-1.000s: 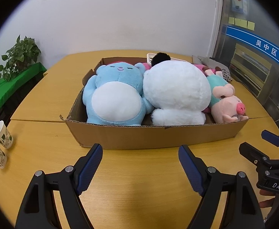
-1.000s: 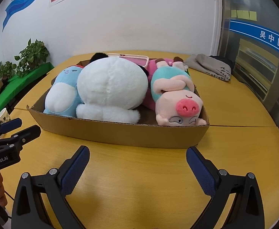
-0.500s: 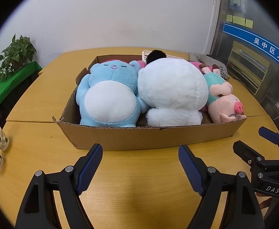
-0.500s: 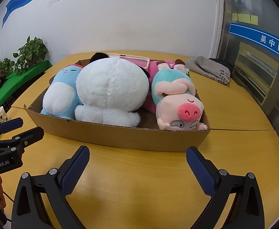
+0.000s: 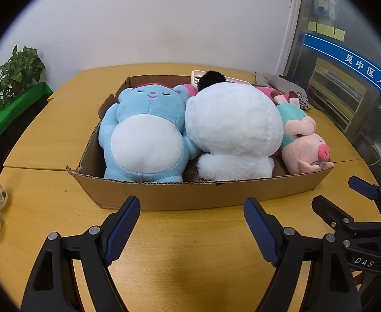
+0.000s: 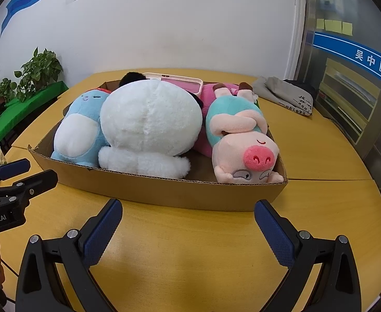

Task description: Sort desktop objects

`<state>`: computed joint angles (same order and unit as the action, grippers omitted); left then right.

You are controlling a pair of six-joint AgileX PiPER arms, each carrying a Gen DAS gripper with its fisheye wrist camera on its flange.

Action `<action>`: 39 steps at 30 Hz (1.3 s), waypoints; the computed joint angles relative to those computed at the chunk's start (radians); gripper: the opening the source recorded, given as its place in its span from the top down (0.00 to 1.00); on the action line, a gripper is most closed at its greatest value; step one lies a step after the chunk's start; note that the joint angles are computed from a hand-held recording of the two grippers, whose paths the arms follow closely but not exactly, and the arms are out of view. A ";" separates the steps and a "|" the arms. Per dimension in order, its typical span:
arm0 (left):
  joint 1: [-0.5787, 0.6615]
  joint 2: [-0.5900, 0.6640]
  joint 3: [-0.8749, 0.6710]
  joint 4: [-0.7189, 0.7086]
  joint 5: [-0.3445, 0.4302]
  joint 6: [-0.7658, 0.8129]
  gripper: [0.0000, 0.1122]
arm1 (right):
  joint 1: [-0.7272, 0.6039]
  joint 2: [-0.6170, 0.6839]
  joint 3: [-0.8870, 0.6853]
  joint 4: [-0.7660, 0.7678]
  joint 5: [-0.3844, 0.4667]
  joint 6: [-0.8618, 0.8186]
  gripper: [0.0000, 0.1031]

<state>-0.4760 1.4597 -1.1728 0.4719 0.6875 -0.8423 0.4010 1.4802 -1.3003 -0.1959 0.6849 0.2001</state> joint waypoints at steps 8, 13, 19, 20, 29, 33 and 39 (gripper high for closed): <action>0.004 0.015 -0.007 0.000 0.000 -0.010 0.27 | 0.002 0.009 -0.012 -0.010 0.006 0.005 0.00; 0.002 0.027 -0.012 -0.002 0.004 -0.009 0.27 | 0.002 0.015 -0.017 -0.011 0.010 0.005 0.00; -0.001 0.032 -0.016 0.010 0.007 -0.020 0.27 | -0.001 0.015 -0.016 -0.019 0.006 0.017 0.00; -0.002 0.033 -0.017 0.010 0.007 -0.018 0.27 | -0.002 0.015 -0.016 -0.020 0.005 0.017 0.00; -0.002 0.043 -0.023 -0.003 0.010 -0.007 0.27 | -0.009 0.024 -0.020 -0.014 0.006 0.014 0.00; -0.010 0.041 -0.019 0.016 0.011 -0.025 0.27 | -0.012 0.026 -0.020 -0.007 0.005 0.010 0.00; -0.012 0.044 -0.022 0.025 0.022 -0.035 0.27 | -0.013 0.028 -0.018 -0.005 0.007 0.009 0.00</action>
